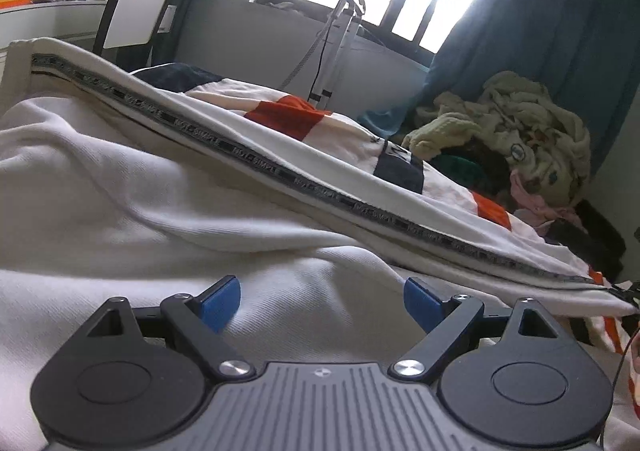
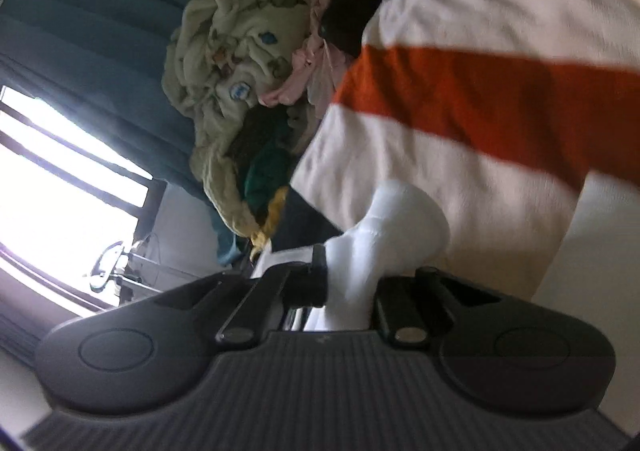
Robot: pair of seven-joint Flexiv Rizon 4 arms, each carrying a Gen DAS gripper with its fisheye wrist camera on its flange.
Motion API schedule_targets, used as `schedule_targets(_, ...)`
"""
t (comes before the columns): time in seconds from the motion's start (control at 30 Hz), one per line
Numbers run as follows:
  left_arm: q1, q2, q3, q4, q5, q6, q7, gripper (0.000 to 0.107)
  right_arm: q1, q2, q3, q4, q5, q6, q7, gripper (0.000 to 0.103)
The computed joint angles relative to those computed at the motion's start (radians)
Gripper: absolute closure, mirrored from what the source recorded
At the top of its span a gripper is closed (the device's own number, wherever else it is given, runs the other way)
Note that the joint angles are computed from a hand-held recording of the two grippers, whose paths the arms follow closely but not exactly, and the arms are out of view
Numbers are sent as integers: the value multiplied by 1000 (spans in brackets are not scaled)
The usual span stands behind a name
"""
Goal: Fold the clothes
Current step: 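Move the right gripper to a ribbed white cuff and grasp it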
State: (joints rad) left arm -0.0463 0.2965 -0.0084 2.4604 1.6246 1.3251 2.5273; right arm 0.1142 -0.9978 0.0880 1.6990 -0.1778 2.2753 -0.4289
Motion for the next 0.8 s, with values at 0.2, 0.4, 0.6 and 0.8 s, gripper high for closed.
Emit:
schedule_targets(0.2,-9,4,-5,5,-30,8,29,17,237,6,-280,-32,389,12,-293,97)
schedule_targets(0.4,-17,-9,-18,1,-55,-7,54,17,350,-22,-428,-20,579,-223,-485,96)
schedule_targets(0.6,-20,-3,-15,4,-85,-32,93,17,348,3,-411,32,522,-340,-392,57)
schedule_targets(0.8,-10,43,8,32,-140,-27,167,17,378,133,-389,214,484,-297,-365,30)
